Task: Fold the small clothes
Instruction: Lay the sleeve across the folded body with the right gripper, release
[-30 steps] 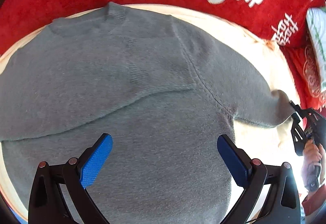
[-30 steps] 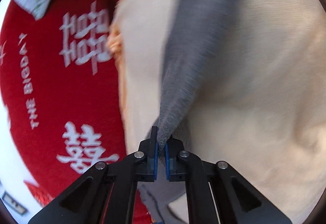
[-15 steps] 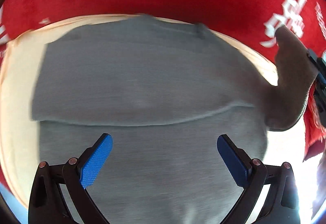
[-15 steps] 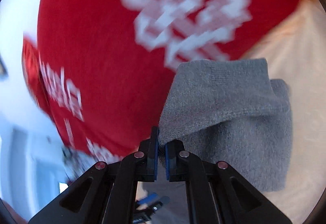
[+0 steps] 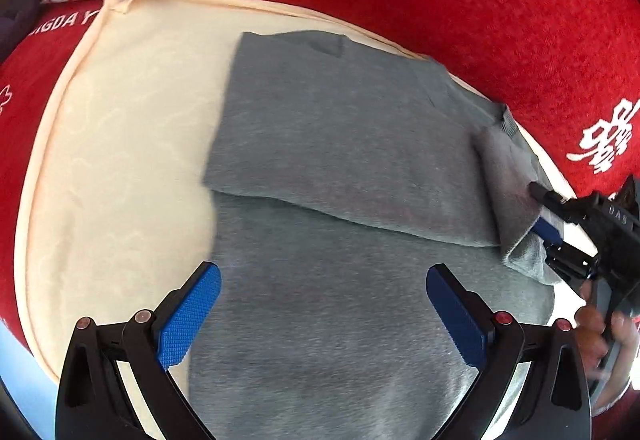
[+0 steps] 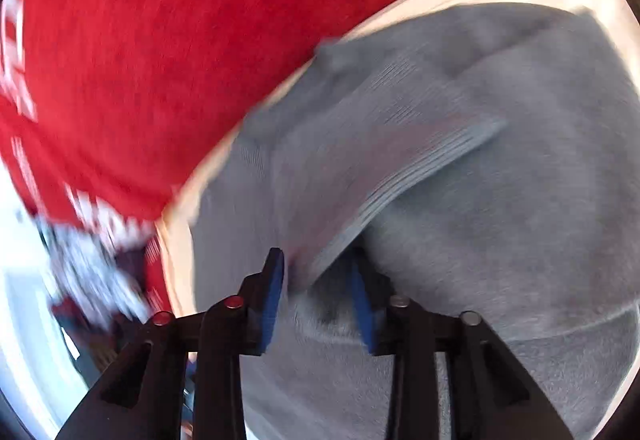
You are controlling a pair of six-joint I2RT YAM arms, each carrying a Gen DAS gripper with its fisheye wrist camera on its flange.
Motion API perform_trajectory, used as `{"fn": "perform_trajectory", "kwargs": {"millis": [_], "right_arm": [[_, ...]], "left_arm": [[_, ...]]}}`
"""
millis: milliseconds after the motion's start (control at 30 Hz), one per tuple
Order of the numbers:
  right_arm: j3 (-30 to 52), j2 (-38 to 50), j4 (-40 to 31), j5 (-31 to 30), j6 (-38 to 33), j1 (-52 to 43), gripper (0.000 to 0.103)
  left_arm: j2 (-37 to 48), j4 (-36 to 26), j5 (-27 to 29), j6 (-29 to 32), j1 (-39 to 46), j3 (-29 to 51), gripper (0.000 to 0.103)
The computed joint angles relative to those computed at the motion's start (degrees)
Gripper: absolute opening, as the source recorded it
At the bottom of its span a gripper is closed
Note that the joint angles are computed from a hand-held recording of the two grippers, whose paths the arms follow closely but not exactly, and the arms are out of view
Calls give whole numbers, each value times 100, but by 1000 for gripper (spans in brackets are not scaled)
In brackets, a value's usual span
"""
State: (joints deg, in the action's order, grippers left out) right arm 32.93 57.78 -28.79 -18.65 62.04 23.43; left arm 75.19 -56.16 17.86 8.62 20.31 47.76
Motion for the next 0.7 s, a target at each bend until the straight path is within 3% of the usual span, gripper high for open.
{"fn": "perform_trajectory", "kwargs": {"millis": [33, 67, 133, 267, 400, 567, 633, 700], "right_arm": [[10, 51, 68, 28, 160, -86, 30], [96, 191, 103, 116, 208, -101, 7], [604, 652, 78, 460, -40, 190, 6], [2209, 2065, -320, 1160, -1229, 1407, 6], [3412, 3384, -845, 1580, -2095, 2381, 7], [3696, 4213, -1443, 1578, -2551, 2834, 13], [3453, 3915, -1368, 1618, -2467, 2934, 22], [3180, 3556, -1366, 1578, -2236, 2926, 45]], "left_arm": [[1, -25, 27, 80, 111, 22, 103], [2, -54, 61, 164, 225, 51, 103], [82, -129, 113, 338, 457, 193, 103], [157, -240, 188, 725, 942, 348, 103], [371, -145, 187, 766, 1164, 451, 103], [606, -130, 436, 659, 1148, 564, 103], [735, -98, 615, 591, 991, 601, 103], [877, -57, 822, 474, 774, 633, 103]]}}
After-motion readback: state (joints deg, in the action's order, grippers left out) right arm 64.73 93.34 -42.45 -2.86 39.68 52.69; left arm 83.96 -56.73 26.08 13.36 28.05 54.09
